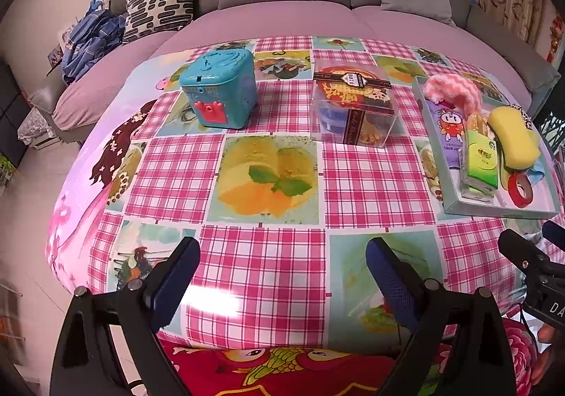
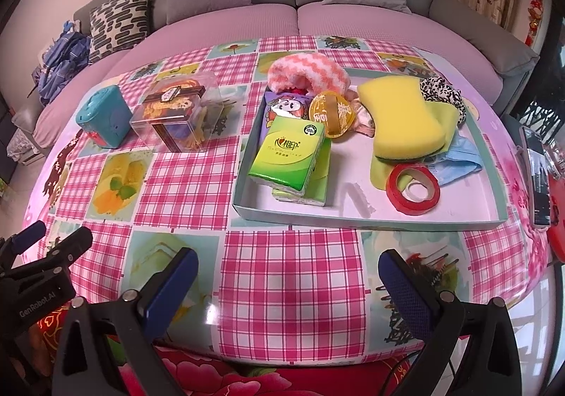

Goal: Organize soft objects

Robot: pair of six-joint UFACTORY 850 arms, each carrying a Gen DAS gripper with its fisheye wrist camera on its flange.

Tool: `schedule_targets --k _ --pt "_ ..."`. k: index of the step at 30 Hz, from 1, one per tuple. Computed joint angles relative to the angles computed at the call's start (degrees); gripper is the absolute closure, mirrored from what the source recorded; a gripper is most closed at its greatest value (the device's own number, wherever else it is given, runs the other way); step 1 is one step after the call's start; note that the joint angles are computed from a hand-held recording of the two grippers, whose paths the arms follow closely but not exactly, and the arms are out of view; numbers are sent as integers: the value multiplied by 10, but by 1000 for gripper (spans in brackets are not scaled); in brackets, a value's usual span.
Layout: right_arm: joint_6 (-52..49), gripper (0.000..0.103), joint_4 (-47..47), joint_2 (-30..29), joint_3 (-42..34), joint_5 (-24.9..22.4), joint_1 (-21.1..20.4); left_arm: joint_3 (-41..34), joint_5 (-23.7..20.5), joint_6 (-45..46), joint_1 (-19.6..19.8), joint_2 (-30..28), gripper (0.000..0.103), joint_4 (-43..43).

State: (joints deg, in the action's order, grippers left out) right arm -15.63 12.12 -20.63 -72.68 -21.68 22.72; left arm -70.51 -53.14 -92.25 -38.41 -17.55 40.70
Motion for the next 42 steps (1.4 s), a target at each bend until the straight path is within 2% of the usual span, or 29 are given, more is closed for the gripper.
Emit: schedule_targets --k 42 --pt "24 0 -28 -4 0 -2 3 -11 -21 10 -1 -11 8 -5"
